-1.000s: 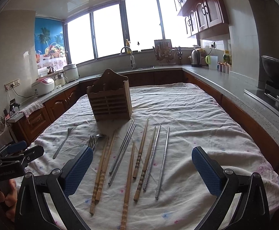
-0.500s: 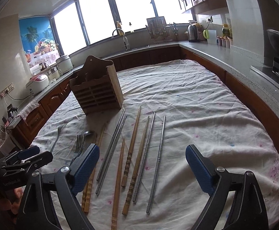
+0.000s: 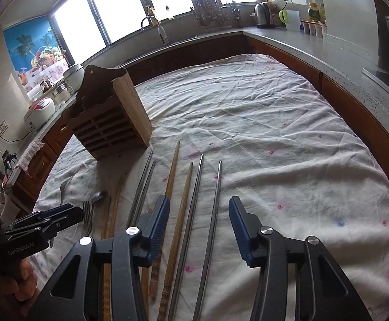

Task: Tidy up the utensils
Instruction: 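Close the left tool on a wooden chopstick while the right tool grasps a metal chopstick, then lift both chopsticks upright and carry them toward the wooden holder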

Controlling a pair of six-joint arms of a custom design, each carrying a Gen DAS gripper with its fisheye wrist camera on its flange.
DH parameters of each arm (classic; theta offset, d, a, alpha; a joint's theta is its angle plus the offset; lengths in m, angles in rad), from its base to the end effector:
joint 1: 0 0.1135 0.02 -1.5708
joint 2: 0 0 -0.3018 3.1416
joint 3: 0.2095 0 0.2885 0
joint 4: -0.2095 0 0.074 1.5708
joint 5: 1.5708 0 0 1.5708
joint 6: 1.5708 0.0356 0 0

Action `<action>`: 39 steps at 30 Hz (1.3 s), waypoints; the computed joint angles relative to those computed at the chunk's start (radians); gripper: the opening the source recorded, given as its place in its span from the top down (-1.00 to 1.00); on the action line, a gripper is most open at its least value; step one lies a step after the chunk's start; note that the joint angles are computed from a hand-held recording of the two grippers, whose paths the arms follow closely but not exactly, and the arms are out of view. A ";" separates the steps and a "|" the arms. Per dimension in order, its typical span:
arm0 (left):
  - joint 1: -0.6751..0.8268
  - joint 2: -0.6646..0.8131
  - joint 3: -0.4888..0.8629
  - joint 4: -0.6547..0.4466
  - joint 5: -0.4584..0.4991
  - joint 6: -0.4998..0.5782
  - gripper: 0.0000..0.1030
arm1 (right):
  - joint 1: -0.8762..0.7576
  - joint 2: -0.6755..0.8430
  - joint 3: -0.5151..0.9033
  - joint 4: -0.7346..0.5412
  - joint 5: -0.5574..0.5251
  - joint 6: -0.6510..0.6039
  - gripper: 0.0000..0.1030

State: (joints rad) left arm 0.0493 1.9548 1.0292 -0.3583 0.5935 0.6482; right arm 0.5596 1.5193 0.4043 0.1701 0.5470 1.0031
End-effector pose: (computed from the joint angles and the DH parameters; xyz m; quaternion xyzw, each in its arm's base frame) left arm 0.3805 -0.0012 0.1047 0.3192 0.8920 -0.2253 0.2274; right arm 0.2164 0.1137 0.1033 0.2826 0.8753 0.0263 0.3914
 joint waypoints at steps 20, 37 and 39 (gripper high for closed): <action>-0.173 0.156 0.141 0.050 -0.205 -0.077 0.52 | -0.272 0.261 0.134 0.072 -0.226 -0.194 0.56; -0.090 0.088 0.118 0.011 -0.081 -0.023 0.94 | -0.213 0.171 0.106 0.066 -0.178 -0.174 0.91; -0.067 0.057 0.107 -0.006 -0.056 0.003 0.94 | -0.193 0.130 0.096 0.049 -0.163 -0.165 0.91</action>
